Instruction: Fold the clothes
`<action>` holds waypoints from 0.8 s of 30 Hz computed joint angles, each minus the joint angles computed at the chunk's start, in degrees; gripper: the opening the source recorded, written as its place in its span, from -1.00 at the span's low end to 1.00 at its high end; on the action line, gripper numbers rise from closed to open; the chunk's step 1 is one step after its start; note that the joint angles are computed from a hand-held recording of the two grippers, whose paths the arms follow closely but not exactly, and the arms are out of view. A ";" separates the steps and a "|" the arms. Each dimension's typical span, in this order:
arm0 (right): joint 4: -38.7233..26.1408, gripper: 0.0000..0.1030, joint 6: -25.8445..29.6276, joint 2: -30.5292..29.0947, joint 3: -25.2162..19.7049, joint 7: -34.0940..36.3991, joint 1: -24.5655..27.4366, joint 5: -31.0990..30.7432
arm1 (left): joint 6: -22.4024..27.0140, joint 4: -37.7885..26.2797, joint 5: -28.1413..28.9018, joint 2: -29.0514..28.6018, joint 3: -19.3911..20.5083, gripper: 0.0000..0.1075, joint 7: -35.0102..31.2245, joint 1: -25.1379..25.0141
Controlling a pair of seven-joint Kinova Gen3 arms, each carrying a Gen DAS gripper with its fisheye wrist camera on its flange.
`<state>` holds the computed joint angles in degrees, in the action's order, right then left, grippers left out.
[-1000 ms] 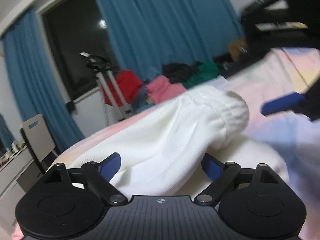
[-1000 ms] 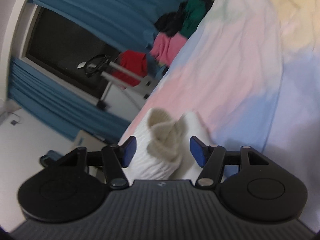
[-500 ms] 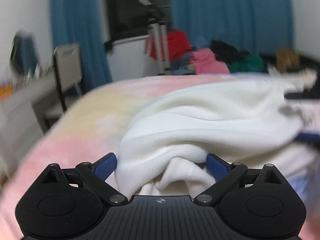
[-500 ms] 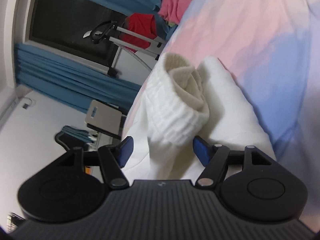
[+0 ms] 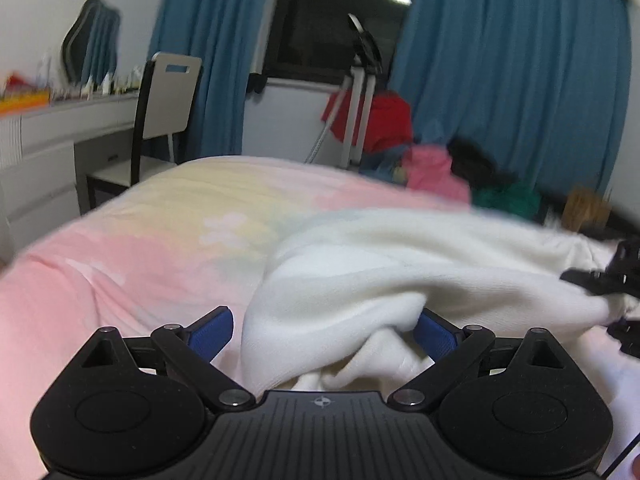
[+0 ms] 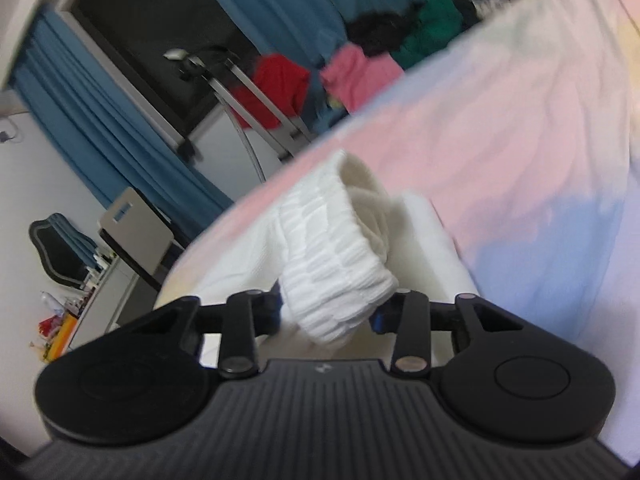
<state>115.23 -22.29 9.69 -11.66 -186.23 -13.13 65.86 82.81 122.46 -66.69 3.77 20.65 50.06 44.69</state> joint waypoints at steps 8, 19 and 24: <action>1.98 -0.26 1.14 -5.96 5.44 4.60 -1.10 -1.19 | 6.96 -1.40 0.44 3.22 0.24 0.83 3.26 4.56; 1.08 0.03 -4.76 2.33 0.85 -17.48 9.28 15.57 | 1.20 0.78 4.91 -1.54 0.07 0.88 6.50 1.69; -0.45 0.65 -11.02 5.01 5.91 -23.62 6.39 21.22 | -1.99 2.20 7.58 -4.82 0.50 0.92 9.59 -1.33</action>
<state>114.78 -33.31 14.70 -5.74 -209.85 -6.74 87.08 80.82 124.65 -59.11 -1.05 21.15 59.65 43.36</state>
